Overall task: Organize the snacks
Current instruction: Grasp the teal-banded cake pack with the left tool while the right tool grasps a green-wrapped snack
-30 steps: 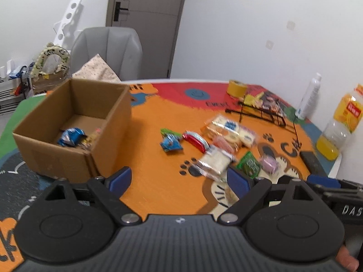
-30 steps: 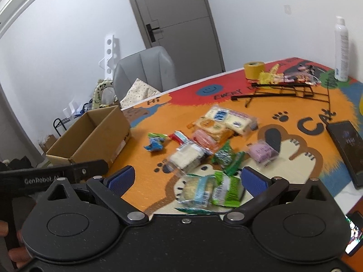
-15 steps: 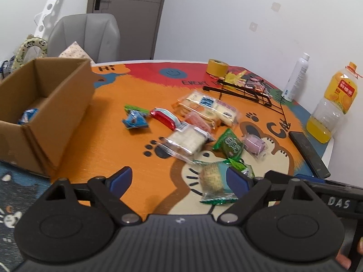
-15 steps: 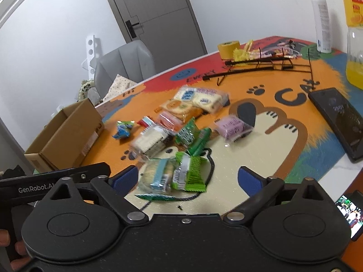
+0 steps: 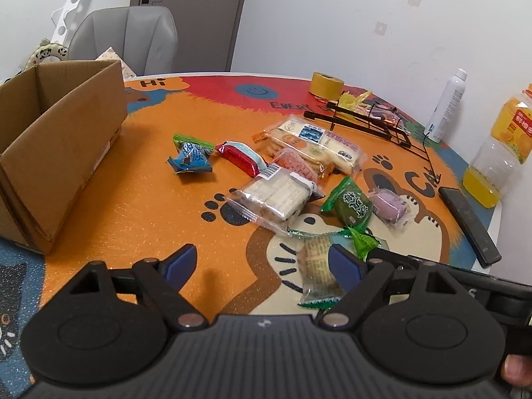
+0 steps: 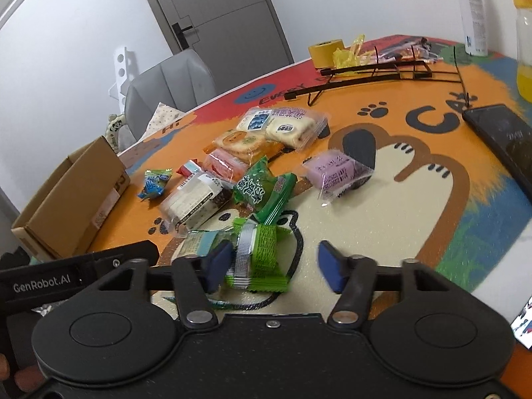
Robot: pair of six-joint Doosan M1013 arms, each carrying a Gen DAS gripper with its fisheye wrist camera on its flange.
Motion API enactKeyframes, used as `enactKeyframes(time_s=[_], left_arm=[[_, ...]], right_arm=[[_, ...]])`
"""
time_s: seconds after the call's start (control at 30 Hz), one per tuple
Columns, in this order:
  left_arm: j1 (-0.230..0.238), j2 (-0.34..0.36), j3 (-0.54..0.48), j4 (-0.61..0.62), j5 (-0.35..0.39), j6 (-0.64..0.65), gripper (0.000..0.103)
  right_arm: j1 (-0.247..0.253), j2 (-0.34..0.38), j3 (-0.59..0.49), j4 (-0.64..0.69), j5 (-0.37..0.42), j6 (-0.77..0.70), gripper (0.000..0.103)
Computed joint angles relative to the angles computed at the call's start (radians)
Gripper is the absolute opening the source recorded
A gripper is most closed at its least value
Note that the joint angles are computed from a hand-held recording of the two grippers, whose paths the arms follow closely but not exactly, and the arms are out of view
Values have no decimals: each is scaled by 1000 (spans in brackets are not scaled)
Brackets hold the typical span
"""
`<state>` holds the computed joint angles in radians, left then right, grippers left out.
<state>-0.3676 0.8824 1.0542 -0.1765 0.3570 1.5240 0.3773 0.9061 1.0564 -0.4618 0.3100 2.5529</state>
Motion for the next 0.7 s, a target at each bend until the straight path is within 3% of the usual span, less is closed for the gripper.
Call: enactKeyframes(time_s=[0.03, 0.2, 0.43, 0.53, 0.7], left_arm=[[-1, 2, -3, 10, -1, -11, 86], [-10, 15, -25, 34, 4, -26, 86], [-30, 41, -66, 49, 33, -7, 86], [-43, 55, -91, 127, 62, -55, 86], [-55, 75, -123, 197, 112, -103, 86]], right_arm=[[-2, -1, 2, -4, 2, 2, 35], [-13, -19, 39, 67, -41, -55, 34], [-17, -37, 67, -13, -28, 24, 34], [-19, -45, 81, -29, -26, 31, 34], [-14, -44, 78, -82, -5, 45, 44]])
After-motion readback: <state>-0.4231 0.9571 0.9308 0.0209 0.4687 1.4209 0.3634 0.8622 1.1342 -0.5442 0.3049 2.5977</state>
